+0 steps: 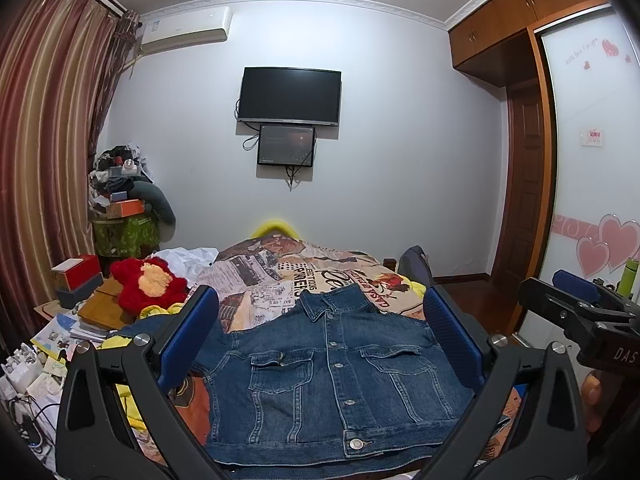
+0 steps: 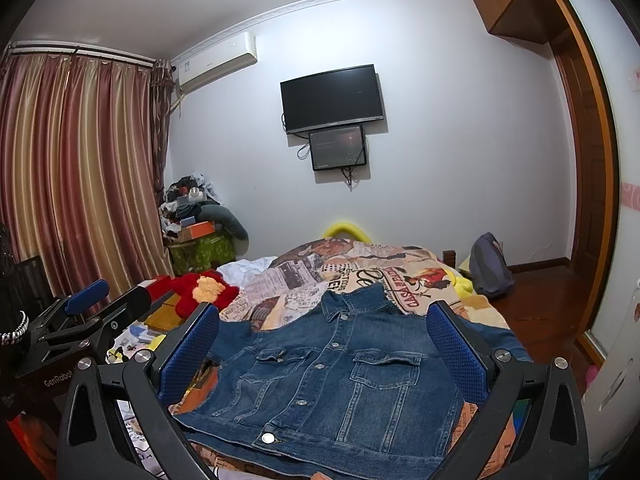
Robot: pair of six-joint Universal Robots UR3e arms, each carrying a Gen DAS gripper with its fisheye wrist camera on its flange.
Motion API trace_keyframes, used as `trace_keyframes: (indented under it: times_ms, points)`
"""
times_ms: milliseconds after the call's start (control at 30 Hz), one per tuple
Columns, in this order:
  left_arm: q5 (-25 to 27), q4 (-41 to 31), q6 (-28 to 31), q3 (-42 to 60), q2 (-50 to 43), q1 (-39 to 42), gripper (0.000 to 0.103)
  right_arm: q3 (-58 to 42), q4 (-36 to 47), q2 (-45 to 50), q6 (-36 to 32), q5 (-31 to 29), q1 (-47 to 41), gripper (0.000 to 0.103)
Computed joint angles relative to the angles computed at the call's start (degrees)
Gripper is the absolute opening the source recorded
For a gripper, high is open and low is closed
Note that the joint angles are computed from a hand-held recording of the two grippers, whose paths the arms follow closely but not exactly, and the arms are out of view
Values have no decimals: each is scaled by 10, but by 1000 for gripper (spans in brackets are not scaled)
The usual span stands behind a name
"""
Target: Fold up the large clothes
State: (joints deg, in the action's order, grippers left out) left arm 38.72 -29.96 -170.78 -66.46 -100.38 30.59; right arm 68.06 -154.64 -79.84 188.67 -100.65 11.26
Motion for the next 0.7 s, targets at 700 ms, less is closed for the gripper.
trace_keyframes:
  times_ms: [700]
  points:
    - [5,5,1,-8,3,-3,103,3,-1,-2,1,3,-3,103]
